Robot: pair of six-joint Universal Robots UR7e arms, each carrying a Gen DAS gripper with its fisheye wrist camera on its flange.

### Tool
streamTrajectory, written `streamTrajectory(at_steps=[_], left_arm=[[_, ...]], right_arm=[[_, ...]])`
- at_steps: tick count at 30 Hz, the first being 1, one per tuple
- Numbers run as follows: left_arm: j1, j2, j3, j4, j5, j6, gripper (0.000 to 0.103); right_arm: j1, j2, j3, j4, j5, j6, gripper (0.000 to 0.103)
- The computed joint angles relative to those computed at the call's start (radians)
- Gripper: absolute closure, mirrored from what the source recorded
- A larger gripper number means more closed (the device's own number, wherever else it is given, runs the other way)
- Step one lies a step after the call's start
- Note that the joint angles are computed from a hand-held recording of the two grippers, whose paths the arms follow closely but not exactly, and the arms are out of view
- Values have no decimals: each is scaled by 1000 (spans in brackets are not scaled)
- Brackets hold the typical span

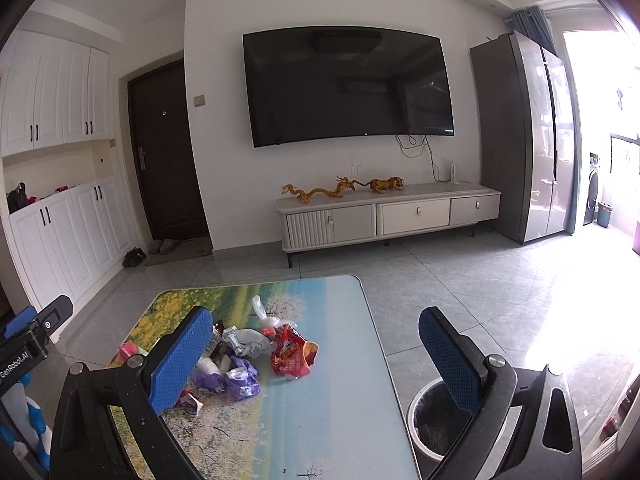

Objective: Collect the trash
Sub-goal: 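Move both grippers toward the trash pile on the table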

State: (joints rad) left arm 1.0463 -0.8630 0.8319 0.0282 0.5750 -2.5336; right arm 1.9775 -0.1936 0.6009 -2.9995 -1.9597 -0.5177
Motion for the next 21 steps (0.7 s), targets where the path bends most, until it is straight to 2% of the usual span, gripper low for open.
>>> streamTrajectory(at_steps=[5,9,13,15,17,21], left_arm=[[-14,-15,-8,-3,8,12,0],[-16,-28,-16,2,24,19,0],[-16,-73,50,-132,13,99,0],[-8,-80,51,-130,16,91,0],[1,-95,74,-163,16,105,0],[26,-108,68,-111,20,78,0]], right_arm=[[26,-2,-16,-10,-1,-5,0],[35,-24,7,-43,38,2,0],[39,-20,-12,-33,66,29,0],[37,-22,-3,-40,108,40,0],[32,-17,-8,-19,148,62,0],[29,32,-82,73,179,109,0]])
